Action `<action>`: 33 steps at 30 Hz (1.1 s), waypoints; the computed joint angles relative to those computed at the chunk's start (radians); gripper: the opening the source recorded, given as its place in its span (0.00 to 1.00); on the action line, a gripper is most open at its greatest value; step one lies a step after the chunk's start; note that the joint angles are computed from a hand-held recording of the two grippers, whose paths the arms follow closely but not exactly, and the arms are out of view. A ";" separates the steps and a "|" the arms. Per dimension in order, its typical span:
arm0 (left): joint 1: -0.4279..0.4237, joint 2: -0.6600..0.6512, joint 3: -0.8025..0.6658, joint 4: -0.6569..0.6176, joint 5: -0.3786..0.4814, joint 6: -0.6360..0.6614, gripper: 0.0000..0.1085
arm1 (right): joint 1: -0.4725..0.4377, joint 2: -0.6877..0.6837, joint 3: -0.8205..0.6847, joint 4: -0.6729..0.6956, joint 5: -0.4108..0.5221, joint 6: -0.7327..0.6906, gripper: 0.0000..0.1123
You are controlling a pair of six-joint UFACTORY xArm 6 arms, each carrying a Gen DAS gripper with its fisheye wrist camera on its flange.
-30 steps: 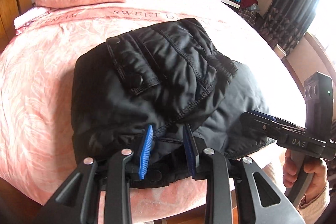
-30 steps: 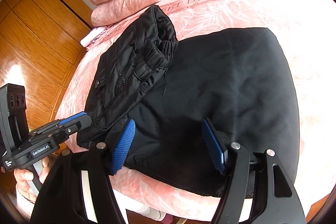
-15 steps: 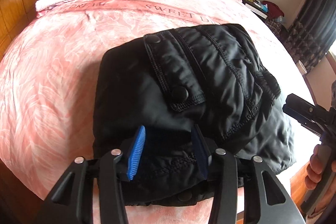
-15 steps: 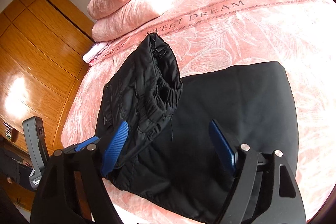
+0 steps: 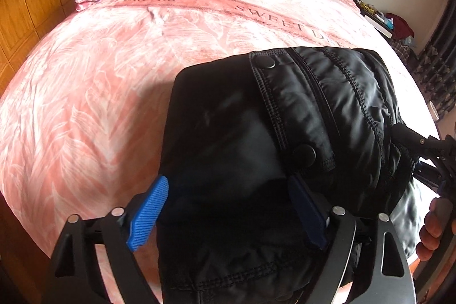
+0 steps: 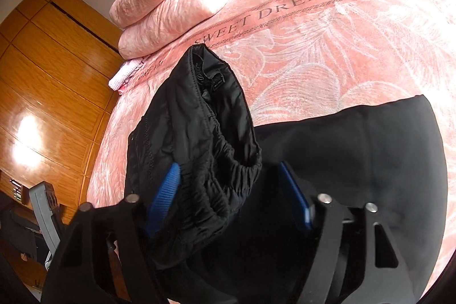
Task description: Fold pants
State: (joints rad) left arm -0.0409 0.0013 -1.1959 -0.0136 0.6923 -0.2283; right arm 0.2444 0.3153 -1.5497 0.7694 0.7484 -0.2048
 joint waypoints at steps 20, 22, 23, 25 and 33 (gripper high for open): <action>0.050 -0.060 0.047 -0.153 0.052 0.037 0.91 | 0.014 -0.233 0.177 0.094 -0.029 -0.153 0.19; 0.049 -0.072 0.053 -0.159 0.047 0.040 0.91 | 0.011 -0.273 0.210 0.109 -0.035 -0.164 0.19; 0.048 -0.078 0.056 -0.161 0.045 0.042 0.91 | 0.008 -0.294 0.228 0.116 -0.040 -0.169 0.19; 0.044 -0.087 0.060 -0.165 0.042 0.047 0.91 | 0.001 -0.335 0.264 0.126 -0.049 -0.172 0.19; 0.008 -0.089 0.050 -0.161 0.044 0.066 0.91 | -0.090 -0.462 0.404 0.087 -0.082 -0.136 0.19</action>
